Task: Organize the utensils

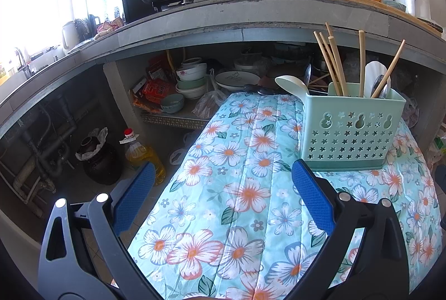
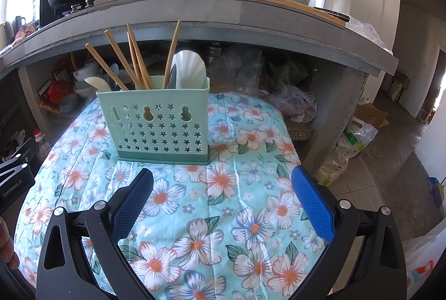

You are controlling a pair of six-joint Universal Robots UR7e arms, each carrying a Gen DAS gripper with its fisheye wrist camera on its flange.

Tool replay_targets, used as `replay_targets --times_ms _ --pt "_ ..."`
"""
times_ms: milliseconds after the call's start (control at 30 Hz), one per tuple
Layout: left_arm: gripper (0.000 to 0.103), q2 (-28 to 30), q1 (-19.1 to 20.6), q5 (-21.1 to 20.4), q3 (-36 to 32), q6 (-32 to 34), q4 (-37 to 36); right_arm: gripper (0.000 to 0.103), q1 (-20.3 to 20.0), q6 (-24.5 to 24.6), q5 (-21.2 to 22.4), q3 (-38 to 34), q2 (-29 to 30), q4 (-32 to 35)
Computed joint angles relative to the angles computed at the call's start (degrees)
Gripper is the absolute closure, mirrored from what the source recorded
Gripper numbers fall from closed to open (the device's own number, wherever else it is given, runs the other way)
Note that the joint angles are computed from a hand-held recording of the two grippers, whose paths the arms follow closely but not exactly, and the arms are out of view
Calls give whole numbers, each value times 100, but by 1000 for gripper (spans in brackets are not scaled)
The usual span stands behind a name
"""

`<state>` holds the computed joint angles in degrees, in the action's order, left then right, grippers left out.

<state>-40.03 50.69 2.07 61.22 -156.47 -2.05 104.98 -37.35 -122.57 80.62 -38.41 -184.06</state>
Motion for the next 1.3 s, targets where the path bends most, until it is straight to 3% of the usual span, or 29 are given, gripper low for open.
replay_targets --times_ms 467,1300 --pt "8 -62 1 16 103 209 -251 6 5 7 -1 -6 5 7" --pt "8 31 -4 25 -55 -138 161 6 13 10 3 -15 3 18"
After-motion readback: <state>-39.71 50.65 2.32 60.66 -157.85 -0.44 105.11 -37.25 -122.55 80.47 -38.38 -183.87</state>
